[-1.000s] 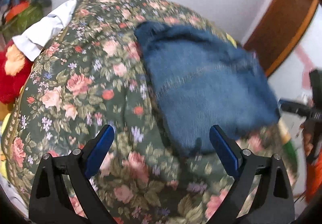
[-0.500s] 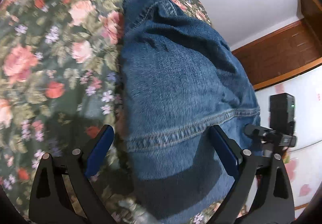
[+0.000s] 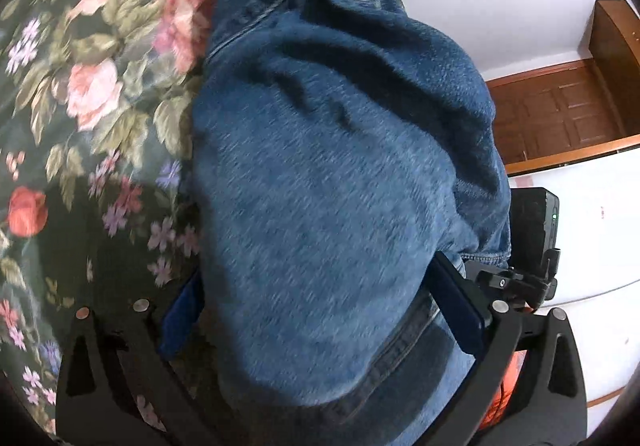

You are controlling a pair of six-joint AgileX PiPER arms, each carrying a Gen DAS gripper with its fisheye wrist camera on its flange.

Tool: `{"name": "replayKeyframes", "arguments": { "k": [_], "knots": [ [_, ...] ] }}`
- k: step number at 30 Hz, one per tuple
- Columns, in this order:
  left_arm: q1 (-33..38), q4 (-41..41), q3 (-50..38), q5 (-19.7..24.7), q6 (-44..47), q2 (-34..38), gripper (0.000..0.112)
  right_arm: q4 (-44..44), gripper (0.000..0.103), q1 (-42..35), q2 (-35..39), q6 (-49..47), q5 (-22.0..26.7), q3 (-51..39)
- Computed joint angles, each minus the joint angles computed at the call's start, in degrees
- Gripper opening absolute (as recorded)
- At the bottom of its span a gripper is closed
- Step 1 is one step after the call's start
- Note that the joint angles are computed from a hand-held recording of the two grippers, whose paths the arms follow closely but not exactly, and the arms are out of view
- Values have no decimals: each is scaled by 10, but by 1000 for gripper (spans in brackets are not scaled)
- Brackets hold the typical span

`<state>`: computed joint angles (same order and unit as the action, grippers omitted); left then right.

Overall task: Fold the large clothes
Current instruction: 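Grasp the folded jacket bundle with both grippers and lift it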

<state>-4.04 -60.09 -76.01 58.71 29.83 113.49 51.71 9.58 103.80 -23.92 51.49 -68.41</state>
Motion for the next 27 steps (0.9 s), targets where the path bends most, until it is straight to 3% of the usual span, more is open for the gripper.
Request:
{"name": "replayKeyframes", "arguments": {
  "k": [4,7,15,20,27],
  "knots": [
    [-10,10,0,-13,-22,-17,93,43,100,-4,4,-17,-20,5],
    [-18,28,13,-20,-24,-45,85,14,89,16,-27,-1,-47,17],
    [-56,94,27,-41,-74,-139,78,-51,64,61,-118,95,-52,37],
    [-74,141,26,-41,-118,-202,76,-64,57,85,-168,144,-44,43],
    [0,140,36,29,-103,-308,75,-152,56,145,-243,257,-25,-1]
  ]
}}
